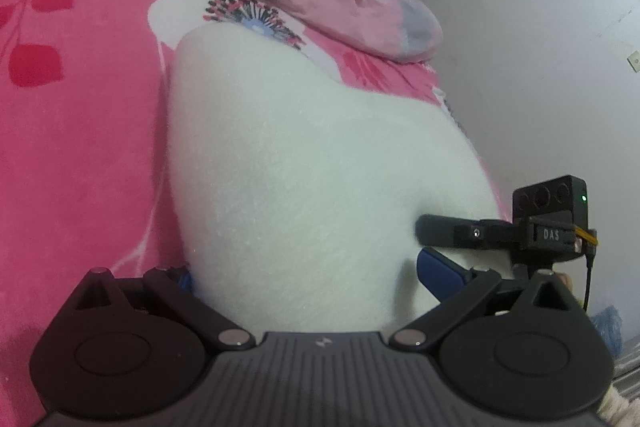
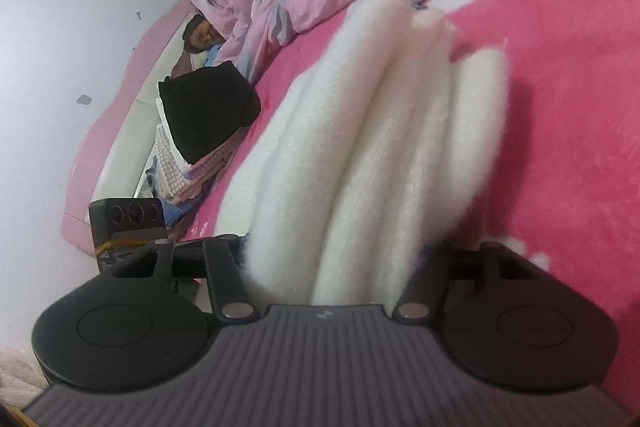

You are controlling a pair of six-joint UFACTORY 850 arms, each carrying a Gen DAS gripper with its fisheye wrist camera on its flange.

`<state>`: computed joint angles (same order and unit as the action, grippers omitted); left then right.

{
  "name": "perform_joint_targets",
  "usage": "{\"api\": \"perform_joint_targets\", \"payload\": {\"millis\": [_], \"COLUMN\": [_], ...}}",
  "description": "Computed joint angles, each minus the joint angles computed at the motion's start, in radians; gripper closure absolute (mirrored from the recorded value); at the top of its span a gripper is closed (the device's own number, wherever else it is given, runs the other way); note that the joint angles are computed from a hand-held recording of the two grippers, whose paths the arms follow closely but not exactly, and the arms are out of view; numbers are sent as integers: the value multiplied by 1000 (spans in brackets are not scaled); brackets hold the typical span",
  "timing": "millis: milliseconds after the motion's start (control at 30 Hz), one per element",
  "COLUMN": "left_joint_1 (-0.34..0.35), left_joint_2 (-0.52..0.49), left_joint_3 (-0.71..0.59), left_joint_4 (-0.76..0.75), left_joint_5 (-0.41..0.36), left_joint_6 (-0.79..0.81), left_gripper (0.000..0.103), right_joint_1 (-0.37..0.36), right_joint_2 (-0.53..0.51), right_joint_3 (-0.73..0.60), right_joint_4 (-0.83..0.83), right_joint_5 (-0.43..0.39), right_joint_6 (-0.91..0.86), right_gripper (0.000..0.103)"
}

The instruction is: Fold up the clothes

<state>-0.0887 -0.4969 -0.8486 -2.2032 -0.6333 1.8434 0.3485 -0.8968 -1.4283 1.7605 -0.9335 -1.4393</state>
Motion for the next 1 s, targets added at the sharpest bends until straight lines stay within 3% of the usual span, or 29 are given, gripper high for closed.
{"api": "perform_joint_targets", "payload": {"millis": [300,567,767,1000], "left_joint_1": [-64,-157,-224,-285], "left_joint_2": [43,-66,-224,-492], "left_joint_3": [-49,-266,-543,-1004], "left_joint_4": [48,166,276,501], "left_joint_5": [-2,10,35,77], "left_joint_6": [-61,-174,-324,-627], "left_gripper": [3,4,5,7], "right_joint_1": [-33,-116,-192,-253], "right_joint_2": [155,303,351,287], "right_joint_3": [117,196,160,-22], "right_joint_4": [19,-11,-120,-434], "right_joint_5": [63,224,387,570], "right_joint_6": [-92,-136,-103,75], "right_gripper": [49,49,49,49]}}
